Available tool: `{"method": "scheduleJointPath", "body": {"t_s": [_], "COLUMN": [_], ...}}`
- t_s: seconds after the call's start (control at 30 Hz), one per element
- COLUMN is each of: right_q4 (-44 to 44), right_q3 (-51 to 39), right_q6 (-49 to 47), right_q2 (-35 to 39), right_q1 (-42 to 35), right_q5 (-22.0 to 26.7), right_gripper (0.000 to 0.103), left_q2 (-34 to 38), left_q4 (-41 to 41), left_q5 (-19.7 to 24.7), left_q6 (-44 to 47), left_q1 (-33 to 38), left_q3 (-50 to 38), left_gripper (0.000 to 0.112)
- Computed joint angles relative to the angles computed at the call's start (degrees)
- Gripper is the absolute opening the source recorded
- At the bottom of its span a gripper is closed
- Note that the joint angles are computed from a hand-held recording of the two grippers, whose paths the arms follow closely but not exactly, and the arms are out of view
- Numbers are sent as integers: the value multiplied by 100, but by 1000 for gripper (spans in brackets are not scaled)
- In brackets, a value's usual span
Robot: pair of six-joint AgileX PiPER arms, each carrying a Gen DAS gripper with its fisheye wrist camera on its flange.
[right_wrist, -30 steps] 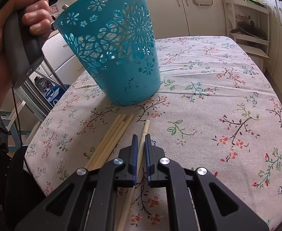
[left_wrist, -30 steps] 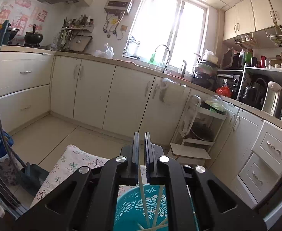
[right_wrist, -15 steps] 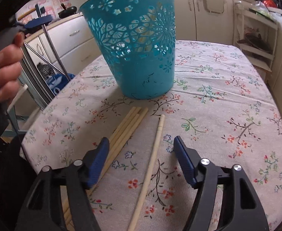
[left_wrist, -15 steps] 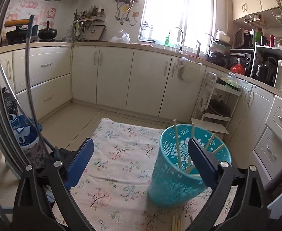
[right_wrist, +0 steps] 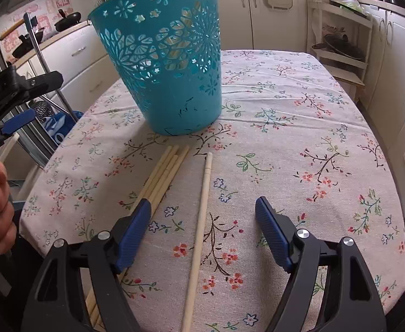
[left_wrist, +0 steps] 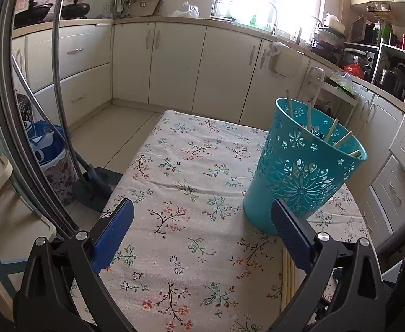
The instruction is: Organize utensils
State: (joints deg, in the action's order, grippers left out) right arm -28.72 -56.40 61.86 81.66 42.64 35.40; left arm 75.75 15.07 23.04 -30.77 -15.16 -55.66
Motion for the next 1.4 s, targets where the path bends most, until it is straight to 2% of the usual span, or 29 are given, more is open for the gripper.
{"method": "scheduleJointPath", "body": {"t_s": [0.07, 0.13, 0.2, 0.23, 0.3, 0.4, 0.47, 0.53, 0.67, 0.8, 0.87, 0.97, 1.07, 1.2, 1.3, 1.4], "right_q4": [-163, -324, -400, -395, -401, -548, -839, -754, 313, 1242, 1970, 2541, 2419, 1046, 757, 515], "right_q3": [-137, -206, -310, -357, -445, -544, -597, -536, -136, 24, -68, -681, -1657, -3260, -4357, -5092], "right_q6": [135, 242, 224, 185, 118, 11, 90, 99, -317, -751, -1205, -1716, -1831, -979, -702, -538], "right_q2": [111, 179, 253, 280, 340, 429, 512, 448, -115, -783, -1174, -1321, -958, 238, 1272, 1989], "right_q1": [108, 164, 172, 152, 135, 250, 437, 397, -224, -633, -918, -1221, -1384, -1384, -1488, -1522], "right_q5": [235, 388, 555, 622, 752, 924, 1117, 1023, 302, -91, -313, -525, -761, -1094, -958, -688], "right_gripper": [71, 60, 43, 39, 21, 7, 6, 6, 6, 6, 6, 6, 6, 6, 6, 6], "left_q2": [3, 22, 68, 94, 152, 233, 297, 380, 499, 548, 584, 619, 648, 644, 651, 659], "left_q4": [-206, -342, -580, -717, -845, -918, -872, -845, -947, -1344, -1687, -2122, -2430, -2588, -2810, -3128], "left_q5": [-39, -72, -56, -60, -50, -113, -170, -209, -316, -350, -332, -302, -268, -279, -296, -300], "left_q6": [210, 364, 611, 749, 879, 964, 936, 917, 992, 1317, 1625, 1973, 2216, 2380, 2663, 3027], "left_q1": [61, 104, 166, 199, 220, 231, 223, 207, 251, 340, 401, 506, 577, 593, 625, 668], "left_q3": [44, 95, 92, 114, 140, 245, 321, 385, 517, 530, 513, 497, 486, 504, 519, 530], "left_gripper": [95, 95, 95, 95, 95, 95, 95, 95, 95, 95, 95, 95, 95, 95, 95, 95]}}
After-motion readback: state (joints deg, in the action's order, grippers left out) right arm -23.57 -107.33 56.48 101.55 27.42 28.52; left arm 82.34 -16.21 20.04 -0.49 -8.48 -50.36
